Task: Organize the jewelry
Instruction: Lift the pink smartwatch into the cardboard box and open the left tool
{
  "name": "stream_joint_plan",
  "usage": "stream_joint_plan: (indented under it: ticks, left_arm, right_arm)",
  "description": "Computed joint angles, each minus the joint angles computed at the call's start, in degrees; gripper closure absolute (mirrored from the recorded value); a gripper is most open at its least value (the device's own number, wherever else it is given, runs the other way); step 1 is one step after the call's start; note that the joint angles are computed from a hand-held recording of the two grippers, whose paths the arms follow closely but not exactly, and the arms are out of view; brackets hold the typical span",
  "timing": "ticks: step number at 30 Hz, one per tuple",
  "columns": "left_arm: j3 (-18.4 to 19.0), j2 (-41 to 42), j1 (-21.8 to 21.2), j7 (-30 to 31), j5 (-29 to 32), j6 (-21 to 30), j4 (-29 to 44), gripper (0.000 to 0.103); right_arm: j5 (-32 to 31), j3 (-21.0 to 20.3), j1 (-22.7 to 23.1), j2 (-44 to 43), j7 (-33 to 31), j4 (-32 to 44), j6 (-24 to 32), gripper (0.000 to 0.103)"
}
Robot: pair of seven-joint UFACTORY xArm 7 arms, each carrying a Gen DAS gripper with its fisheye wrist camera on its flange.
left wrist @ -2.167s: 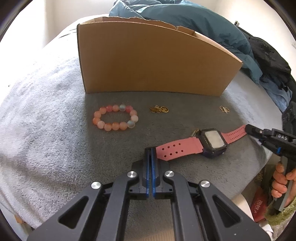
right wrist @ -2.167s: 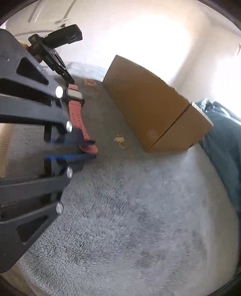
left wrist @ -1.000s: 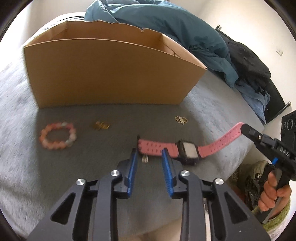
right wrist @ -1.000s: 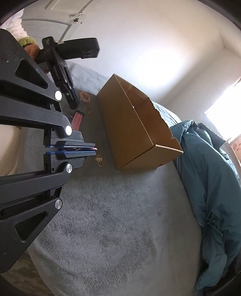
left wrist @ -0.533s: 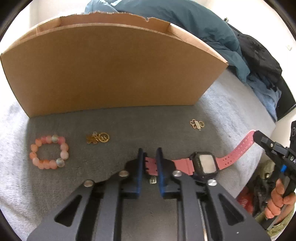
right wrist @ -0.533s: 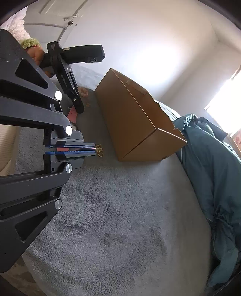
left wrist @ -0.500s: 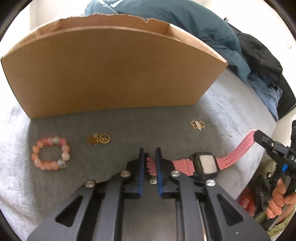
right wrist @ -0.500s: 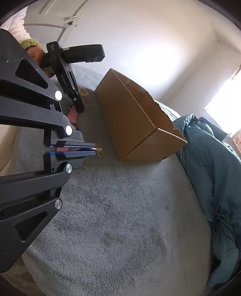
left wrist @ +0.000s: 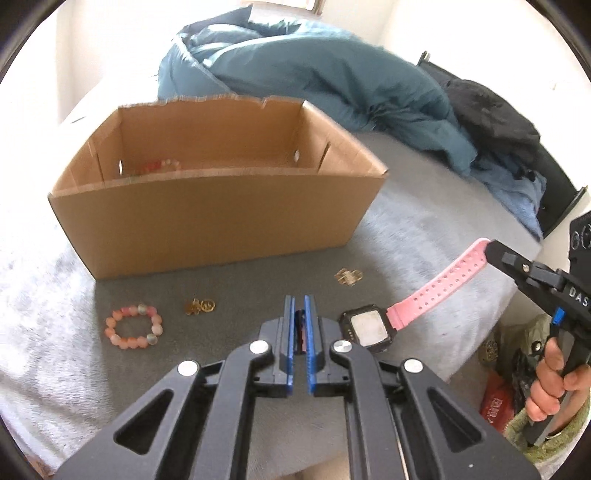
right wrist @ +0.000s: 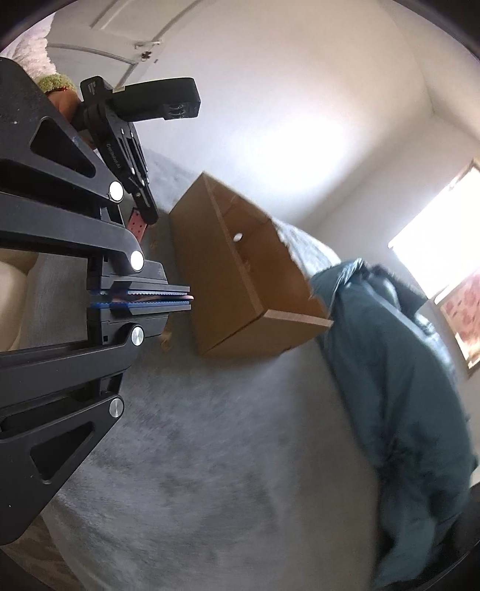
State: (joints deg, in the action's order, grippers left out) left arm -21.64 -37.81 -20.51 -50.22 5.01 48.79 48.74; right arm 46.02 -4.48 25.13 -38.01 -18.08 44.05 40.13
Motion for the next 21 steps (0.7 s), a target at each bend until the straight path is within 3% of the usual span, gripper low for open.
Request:
stream_joint_plan:
  ticks: [5,9,16,21]
  left_arm:
    - [0.6,-3.0,0.7,1.8,1.2,2.4,3.8,0.099]
    - [3.1,-3.9,2.8,5.3,1.2,2.6,7.9,0.099]
    - [7.2,5.7,9.5,11.5,2.6,3.6,17.8,0.099]
    - [10.3,16.1,11.9,15.6,3.4,4.5,22.6,0.099]
  right_arm:
    - [-0.4,0.6,1.7,3.1,-1.5,8.0,0.3,0.102]
    - [0.2,0.7,3.0,8.8,-4.2,17.7,1.1,0.102]
    - [-0.1,3.3,0.6,31.4,-2.9,43.8,8.6,0.102]
    - [-9.7,7.5,-1.6,50.4,5.3,64.1,15.7,0.102]
